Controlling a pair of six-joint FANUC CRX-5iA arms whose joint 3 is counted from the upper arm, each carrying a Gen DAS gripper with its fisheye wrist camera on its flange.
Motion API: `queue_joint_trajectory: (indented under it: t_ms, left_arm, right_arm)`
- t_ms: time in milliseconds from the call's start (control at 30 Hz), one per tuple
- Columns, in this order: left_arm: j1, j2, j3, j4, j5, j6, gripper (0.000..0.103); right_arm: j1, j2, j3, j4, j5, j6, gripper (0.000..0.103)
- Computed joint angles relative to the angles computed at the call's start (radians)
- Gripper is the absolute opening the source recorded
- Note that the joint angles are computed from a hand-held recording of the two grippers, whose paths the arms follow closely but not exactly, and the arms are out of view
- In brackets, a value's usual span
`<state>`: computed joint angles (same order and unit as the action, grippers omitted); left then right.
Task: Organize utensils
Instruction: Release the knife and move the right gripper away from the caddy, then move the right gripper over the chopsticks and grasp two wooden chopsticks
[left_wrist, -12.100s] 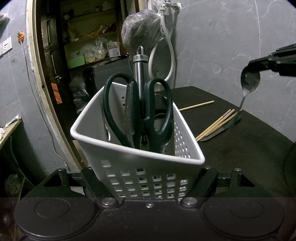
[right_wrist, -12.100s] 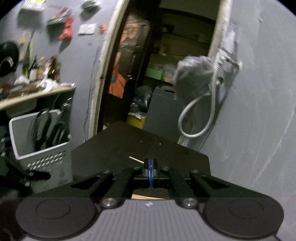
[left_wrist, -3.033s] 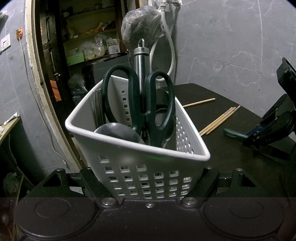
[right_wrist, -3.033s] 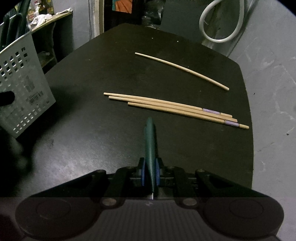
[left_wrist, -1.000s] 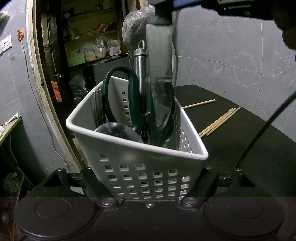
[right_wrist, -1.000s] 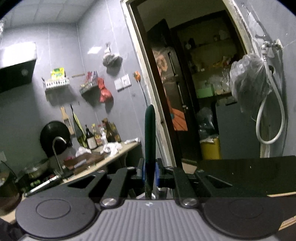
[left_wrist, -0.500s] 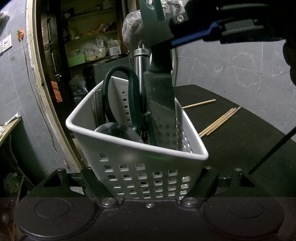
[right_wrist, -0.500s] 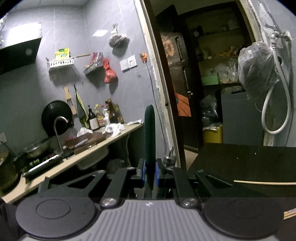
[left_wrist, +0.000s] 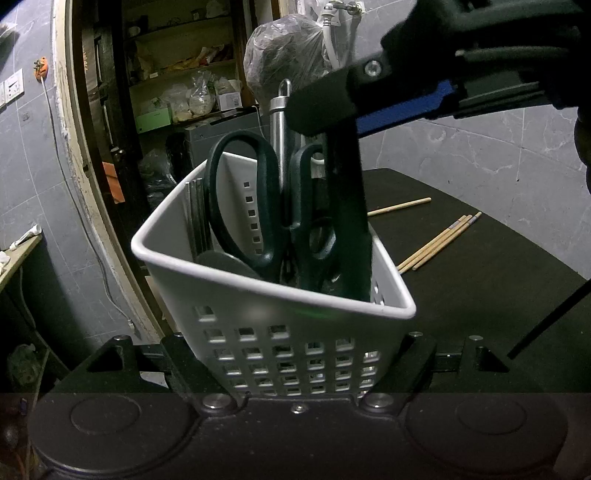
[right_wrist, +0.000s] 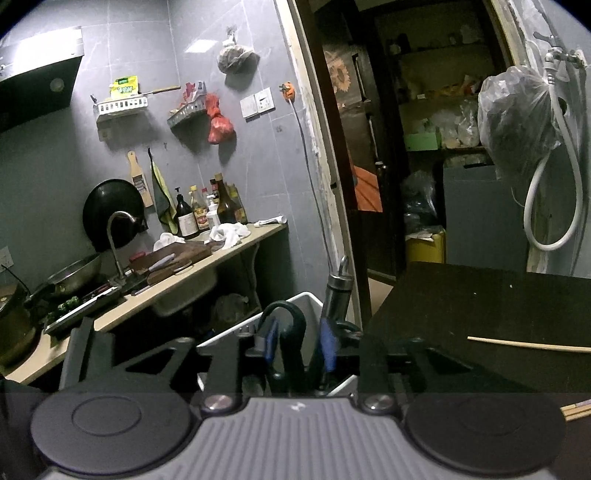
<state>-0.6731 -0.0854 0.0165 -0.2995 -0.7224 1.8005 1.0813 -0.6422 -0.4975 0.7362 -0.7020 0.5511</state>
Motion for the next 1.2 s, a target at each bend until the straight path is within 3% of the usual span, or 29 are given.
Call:
queue_joint_trajectory:
  t_ms: [200,267,300,500,600,667,733,900,1200]
  left_arm:
    - [0.000,0.000,0.000,0.000,0.000,0.001,0.081]
    - [0.000,0.000,0.000,0.000,0.000,0.000,0.081]
    - [0.001,0.000,0.000,0.002,0.000,-0.002,0.081]
    - [-0.001,0.001,0.001,0.000,-0.001,0.000,0.081]
    - [0.000,0.000,0.001,0.000,-0.001,0.000,0.081]
    - [-0.001,0.001,0.001,-0.002,-0.001,0.001,0.081]
    - [-0.003,0.001,0.002,-0.005,-0.003,0.003,0.081]
    - [-0.012,0.008,0.012,-0.022,-0.014,0.017,0.081]
    - [-0.024,0.015,0.029,-0.036,-0.033,0.032,0.081]
  right_arm:
    - [-0.005,-0.028,-0.039,0.097,0.018,-0.083,0.067]
    - [-0.009,-0.032,-0.060,0.186,0.015,-0.164,0.097]
    - [-0.014,-0.041,-0.080,0.242,0.016,-0.215,0.100]
    - [-0.046,-0.062,-0.124,0.383,-0.056,-0.369,0.103]
    - [-0.024,-0.030,-0.115,0.388,-0.248,-0.452,0.103]
    - [-0.028,0.020,-0.082,0.338,-0.389,-0.478,0.103]
    - [-0.064,0.061,-0.054,0.261,-0.466,-0.490,0.103]
    - [-0.217,0.111,-0.025,0.065,-0.455,-0.473,0.103]
    - [-0.334,0.235,0.006,-0.017,-0.431,-0.427,0.103]
